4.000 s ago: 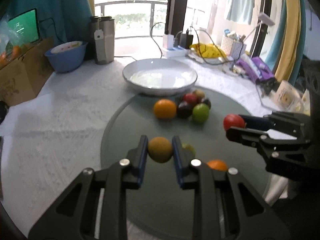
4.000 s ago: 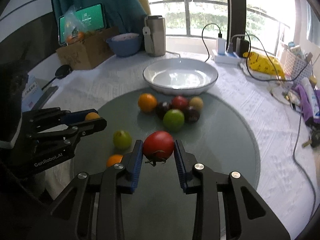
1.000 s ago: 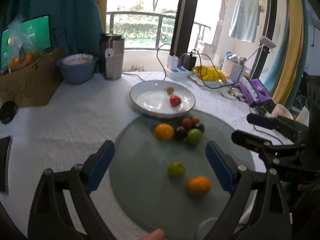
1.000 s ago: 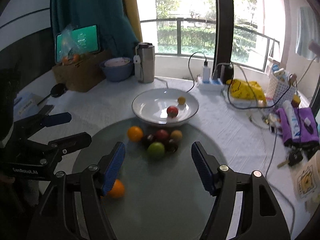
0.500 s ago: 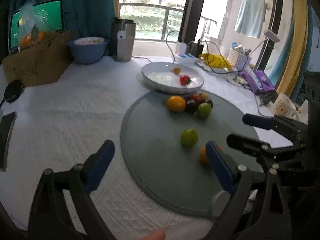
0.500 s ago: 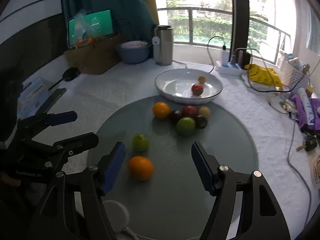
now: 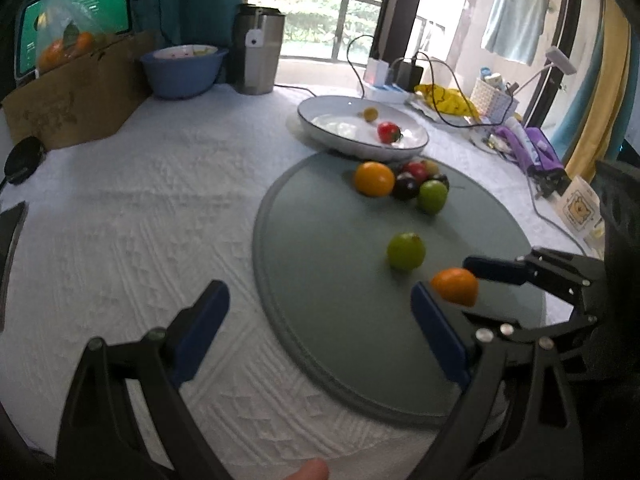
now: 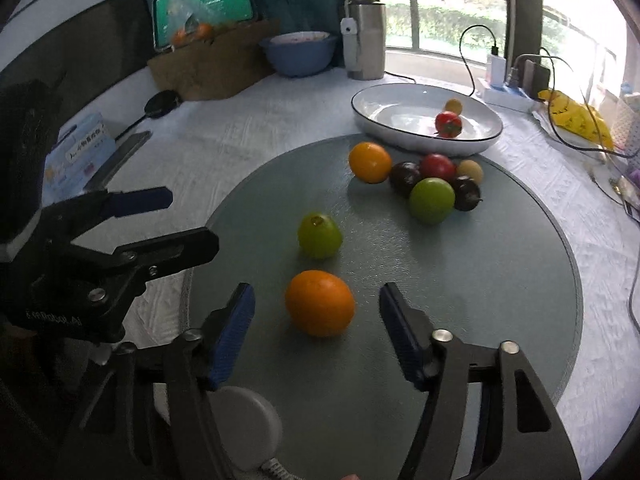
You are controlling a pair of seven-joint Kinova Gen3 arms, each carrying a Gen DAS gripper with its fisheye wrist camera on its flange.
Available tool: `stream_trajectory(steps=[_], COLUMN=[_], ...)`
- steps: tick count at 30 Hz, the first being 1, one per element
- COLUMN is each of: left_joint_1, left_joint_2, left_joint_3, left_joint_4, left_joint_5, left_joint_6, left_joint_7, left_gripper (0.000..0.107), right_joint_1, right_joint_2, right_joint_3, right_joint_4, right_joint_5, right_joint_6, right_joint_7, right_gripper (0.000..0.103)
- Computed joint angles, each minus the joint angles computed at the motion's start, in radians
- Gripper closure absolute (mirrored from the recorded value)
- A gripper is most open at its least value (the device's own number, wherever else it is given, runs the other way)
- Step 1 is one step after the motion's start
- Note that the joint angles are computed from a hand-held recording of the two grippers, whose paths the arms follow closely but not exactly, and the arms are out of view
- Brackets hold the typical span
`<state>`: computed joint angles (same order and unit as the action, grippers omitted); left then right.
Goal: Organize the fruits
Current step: 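Grasp the orange with the right gripper while the left gripper grasps the green lime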
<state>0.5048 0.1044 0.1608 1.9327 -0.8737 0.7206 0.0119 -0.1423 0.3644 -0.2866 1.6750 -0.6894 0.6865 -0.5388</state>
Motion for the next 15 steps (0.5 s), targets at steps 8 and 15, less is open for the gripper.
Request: stream_trajectory(steps=[8,15], left_joint_1=[-0.004,0.008], left_joint_2=[0.051,0.115], left_joint_3=[-0.013,-0.047], left_joint_4=[-0.062,-0.142], left_joint_5=[0.054,0.117], left_joint_6=[0.002,-0.018], left_joint_7=[-0.115,-0.265], left_gripper=[0.014,0.015], right_joint_1=[0.025,0.063], right_joint_2=[0.014,0.017], right_joint_3=[0.003,0.004], right_joint_4=[-0.015,-0.027], right_joint_5=[-0.010,-0.040], right_joint_6=[0.010,-0.016], right_joint_7=[0.019,0.048], right_gripper=[0.065,0.065])
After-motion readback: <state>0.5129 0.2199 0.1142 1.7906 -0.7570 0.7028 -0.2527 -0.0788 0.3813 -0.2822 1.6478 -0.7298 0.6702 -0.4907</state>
